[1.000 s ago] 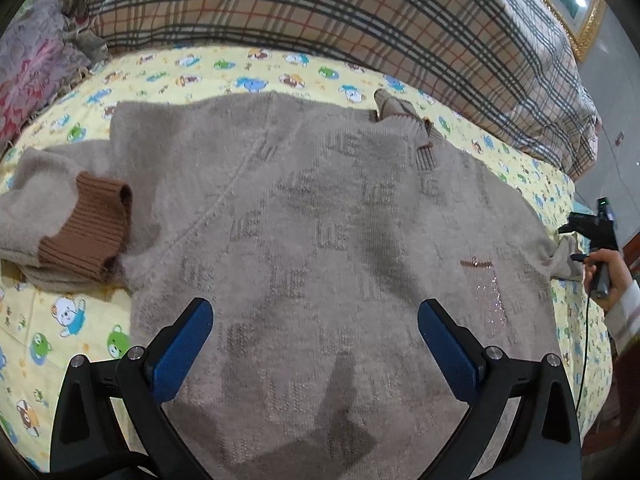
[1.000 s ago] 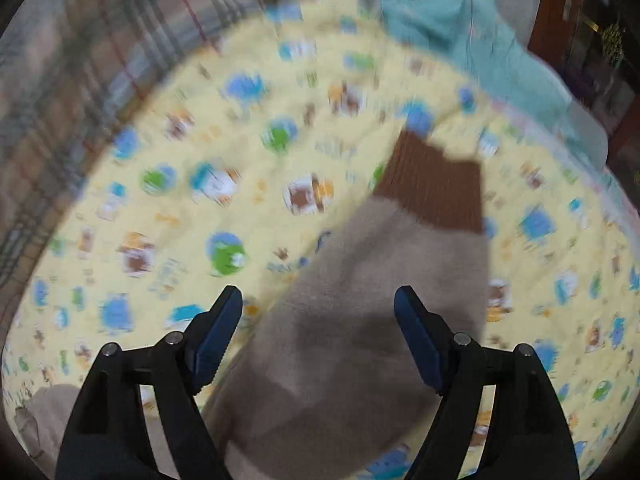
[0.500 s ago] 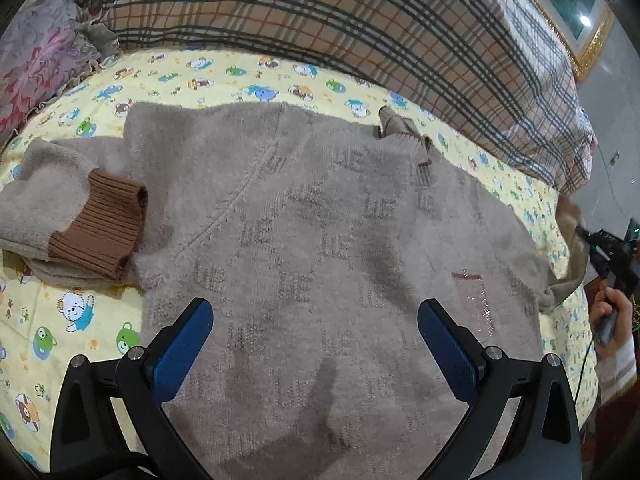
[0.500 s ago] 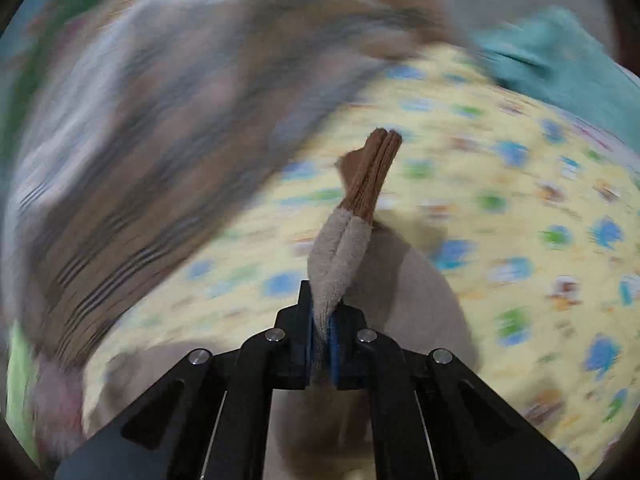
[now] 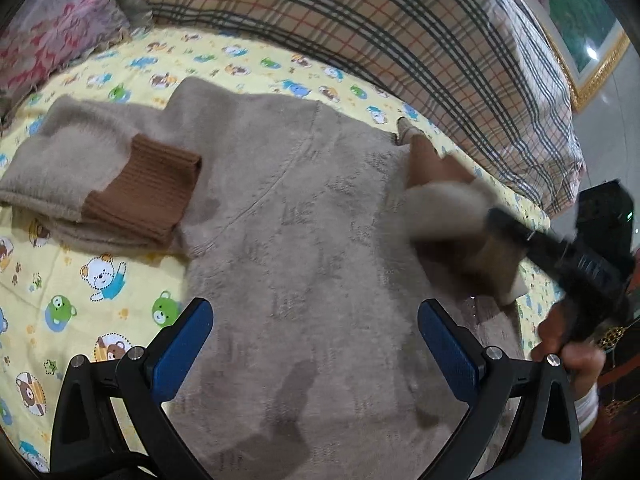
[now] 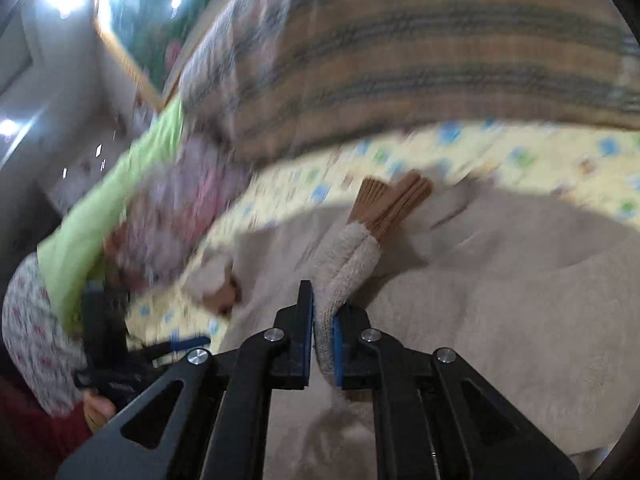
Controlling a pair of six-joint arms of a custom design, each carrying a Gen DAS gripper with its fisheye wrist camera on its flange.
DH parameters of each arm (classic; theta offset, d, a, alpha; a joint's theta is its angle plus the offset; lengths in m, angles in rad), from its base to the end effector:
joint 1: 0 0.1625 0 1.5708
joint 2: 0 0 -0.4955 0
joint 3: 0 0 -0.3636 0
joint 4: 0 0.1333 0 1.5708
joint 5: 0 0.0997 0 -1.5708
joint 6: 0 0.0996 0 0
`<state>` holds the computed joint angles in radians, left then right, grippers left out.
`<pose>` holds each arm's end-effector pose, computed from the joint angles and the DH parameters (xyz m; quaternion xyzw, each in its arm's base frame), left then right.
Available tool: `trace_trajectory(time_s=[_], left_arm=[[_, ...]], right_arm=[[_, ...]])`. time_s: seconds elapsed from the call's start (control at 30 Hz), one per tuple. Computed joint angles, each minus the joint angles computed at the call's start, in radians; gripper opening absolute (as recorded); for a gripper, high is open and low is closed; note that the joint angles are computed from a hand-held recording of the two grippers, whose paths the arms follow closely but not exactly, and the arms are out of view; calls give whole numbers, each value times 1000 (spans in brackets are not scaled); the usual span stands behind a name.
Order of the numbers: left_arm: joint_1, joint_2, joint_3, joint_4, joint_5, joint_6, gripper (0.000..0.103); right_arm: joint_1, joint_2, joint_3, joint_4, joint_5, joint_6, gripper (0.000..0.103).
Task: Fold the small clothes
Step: 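Carry the held sleeve across the sweater body and release it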
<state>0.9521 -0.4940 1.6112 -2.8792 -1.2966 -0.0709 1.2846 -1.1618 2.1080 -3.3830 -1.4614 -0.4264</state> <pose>-0.2822 -0.6727 -0.0046 0.2542 0.9529 -0.1350 0.0961 -0.0169 -0.5680 0.3340 0.0864 -0.9025 0.4100 0.0996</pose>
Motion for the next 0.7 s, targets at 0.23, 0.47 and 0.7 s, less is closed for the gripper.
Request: trace_trajectory(time_s=[0.23,0.47,0.7], left_arm=[[1,38,-47,41,-37,15,102],[-41,82,-79,55,-74,-9,102],[-156,166,-165,46,-2,-35,103]], right_arm=[[-75,-13,77,5,120,20,67],[-170,-109,149,18,314,44,70],[-245,-168,250,-313,248,218,70]])
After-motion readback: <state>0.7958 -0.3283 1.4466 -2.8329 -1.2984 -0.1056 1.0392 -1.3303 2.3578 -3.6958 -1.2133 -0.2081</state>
